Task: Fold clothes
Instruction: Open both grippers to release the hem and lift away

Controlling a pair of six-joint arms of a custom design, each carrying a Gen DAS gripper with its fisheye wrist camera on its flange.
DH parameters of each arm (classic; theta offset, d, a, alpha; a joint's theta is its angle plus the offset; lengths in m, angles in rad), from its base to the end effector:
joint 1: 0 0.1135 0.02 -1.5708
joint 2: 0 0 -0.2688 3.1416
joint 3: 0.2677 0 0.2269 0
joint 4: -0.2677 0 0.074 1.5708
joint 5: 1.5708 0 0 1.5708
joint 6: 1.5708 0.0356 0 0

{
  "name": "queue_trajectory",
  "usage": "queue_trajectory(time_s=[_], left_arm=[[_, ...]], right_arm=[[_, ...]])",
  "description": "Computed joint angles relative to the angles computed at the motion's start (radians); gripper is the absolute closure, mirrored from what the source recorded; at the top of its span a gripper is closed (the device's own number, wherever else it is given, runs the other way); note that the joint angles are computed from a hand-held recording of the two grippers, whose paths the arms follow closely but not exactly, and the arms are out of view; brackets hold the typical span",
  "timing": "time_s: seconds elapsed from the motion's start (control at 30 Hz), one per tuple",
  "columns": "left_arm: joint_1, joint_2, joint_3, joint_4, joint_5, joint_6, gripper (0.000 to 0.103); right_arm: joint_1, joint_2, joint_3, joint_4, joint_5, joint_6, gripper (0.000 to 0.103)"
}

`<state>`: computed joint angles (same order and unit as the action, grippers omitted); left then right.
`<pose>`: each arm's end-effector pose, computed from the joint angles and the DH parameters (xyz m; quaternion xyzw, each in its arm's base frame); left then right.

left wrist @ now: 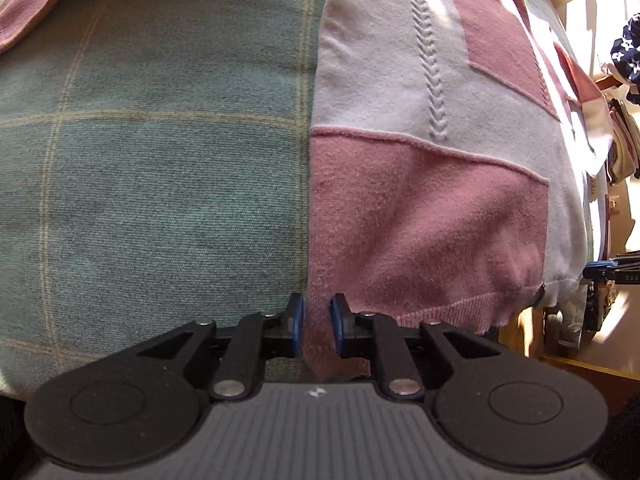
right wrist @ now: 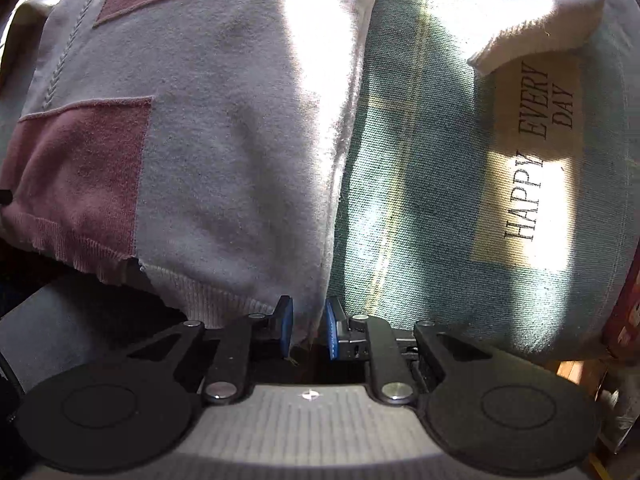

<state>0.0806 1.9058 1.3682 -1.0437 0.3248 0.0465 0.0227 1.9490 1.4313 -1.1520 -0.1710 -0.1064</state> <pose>0.3258 0.0149 0.1991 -0.0177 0.9867 -0.1617 0.0051 0.3281 0.0135 0.1986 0.0600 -0.9933 -0.0873 0.0456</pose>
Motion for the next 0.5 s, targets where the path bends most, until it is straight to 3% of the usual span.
queue_trajectory(time_s=[0.13,0.3,0.43,0.5], left_arm=[[-0.008,-0.016,0.084,0.022,-0.013,0.002,0.083],[-0.113,0.042,0.143,0.204,0.018,0.043,0.073],[-0.245,0.083,0.121,0.394,-0.012,0.224,0.072],[-0.306,0.049,0.014,0.535,-0.032,0.390,0.069]], right_arm=[[-0.026,-0.036,0.050,0.027,-0.031,0.014,0.081],[0.060,0.038,0.162,0.174,-0.108,-0.023,0.071],[0.196,0.124,0.193,0.355,-0.133,-0.154,0.070],[0.260,0.149,0.167,0.460,-0.133,-0.251,0.067]])
